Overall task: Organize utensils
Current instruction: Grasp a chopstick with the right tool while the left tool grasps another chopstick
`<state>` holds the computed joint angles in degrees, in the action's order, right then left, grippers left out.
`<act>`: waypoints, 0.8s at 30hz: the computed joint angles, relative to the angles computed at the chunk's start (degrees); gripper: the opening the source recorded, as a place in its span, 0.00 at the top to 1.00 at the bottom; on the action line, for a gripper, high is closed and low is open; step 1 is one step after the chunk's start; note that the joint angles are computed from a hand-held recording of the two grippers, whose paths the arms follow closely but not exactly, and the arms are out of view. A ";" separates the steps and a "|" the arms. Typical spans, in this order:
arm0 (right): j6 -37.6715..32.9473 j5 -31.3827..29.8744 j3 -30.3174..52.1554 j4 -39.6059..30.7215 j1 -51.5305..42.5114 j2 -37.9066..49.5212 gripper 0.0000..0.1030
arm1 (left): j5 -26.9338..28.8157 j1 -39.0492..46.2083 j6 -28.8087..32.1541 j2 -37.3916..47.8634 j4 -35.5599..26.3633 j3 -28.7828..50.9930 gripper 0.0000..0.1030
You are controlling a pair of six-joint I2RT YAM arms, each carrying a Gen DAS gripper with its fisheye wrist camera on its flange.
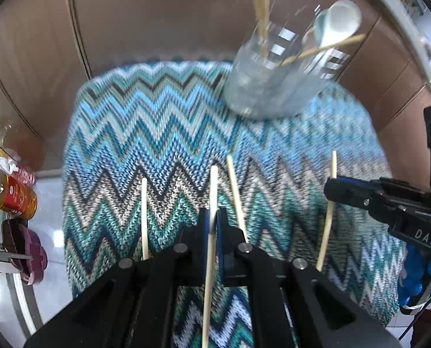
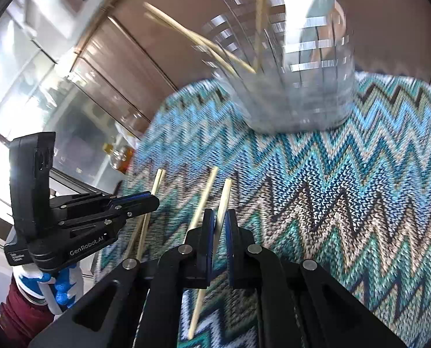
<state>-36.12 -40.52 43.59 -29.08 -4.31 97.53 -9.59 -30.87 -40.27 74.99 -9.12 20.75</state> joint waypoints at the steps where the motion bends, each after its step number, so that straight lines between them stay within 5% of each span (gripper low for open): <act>1: -1.33 -0.88 -0.64 -1.19 -1.03 -1.67 0.93 | -2.04 -2.25 -1.72 -3.76 -1.93 -0.97 0.95; 11: -20.65 -7.41 -7.38 -17.77 -14.93 -20.18 0.95 | -26.62 -31.03 -24.90 -23.29 -27.71 0.94 0.95; 18: -35.33 -10.59 -7.24 -30.28 -24.98 -25.42 0.95 | -34.72 -45.75 -45.07 -22.81 -43.20 5.33 0.95; 24: -43.92 -14.03 -1.79 -39.62 -31.93 -25.13 0.95 | -39.11 -50.89 -52.65 -23.57 -52.14 9.72 0.95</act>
<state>-80.04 -54.55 41.80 -68.71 -36.24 72.40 -48.70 -81.76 -92.91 51.42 -61.26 30.47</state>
